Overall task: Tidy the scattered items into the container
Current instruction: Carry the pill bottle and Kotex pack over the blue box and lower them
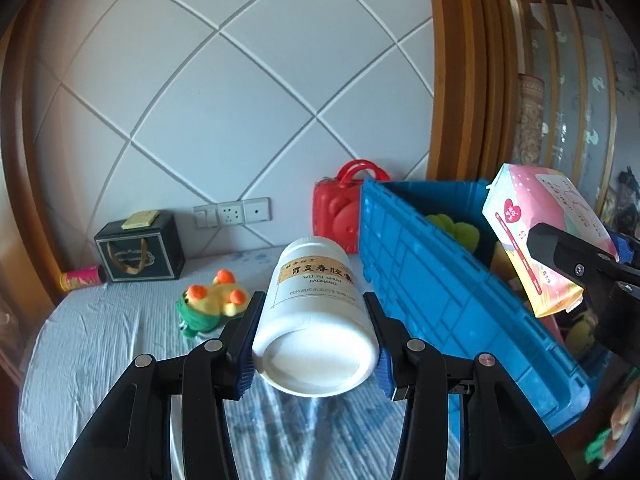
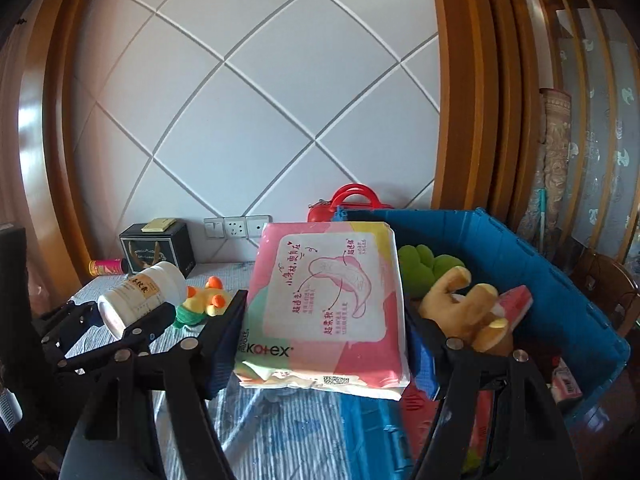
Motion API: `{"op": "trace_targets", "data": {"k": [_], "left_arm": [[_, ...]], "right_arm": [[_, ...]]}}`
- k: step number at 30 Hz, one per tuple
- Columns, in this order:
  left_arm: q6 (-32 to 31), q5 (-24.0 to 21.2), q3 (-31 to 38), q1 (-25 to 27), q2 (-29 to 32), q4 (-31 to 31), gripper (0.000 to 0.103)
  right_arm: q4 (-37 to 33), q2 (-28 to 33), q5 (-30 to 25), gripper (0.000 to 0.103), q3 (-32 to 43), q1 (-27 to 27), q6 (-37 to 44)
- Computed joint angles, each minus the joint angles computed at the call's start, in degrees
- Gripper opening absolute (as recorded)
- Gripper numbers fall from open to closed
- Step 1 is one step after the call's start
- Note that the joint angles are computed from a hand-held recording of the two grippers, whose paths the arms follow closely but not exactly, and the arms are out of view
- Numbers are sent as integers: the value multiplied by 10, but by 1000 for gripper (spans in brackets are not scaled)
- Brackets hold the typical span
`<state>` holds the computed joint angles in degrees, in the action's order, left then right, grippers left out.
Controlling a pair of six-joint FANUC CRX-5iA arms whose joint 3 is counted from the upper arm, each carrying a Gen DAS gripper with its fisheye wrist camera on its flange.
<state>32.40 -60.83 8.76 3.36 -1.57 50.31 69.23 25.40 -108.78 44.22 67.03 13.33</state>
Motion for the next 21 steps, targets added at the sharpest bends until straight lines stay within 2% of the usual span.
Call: {"op": "trace_targets", "data": {"k": [4,9,16,21], "left_arm": [[42,21,-21,-72,-41,-11,46],[131,44,-24,-177,-72,-86,46],[253,68,-1,-302,-84,-227,46],[309,61,22,-351,-72,-296,46]], "right_arm": [[3,-127,-47,70,-176,36,-58],[-26,-245,-126,70,-314,94,-103],[-78,-358,-166,70,-431,150,-175],[-102,-394,-179,70,-471,175,-203]]}}
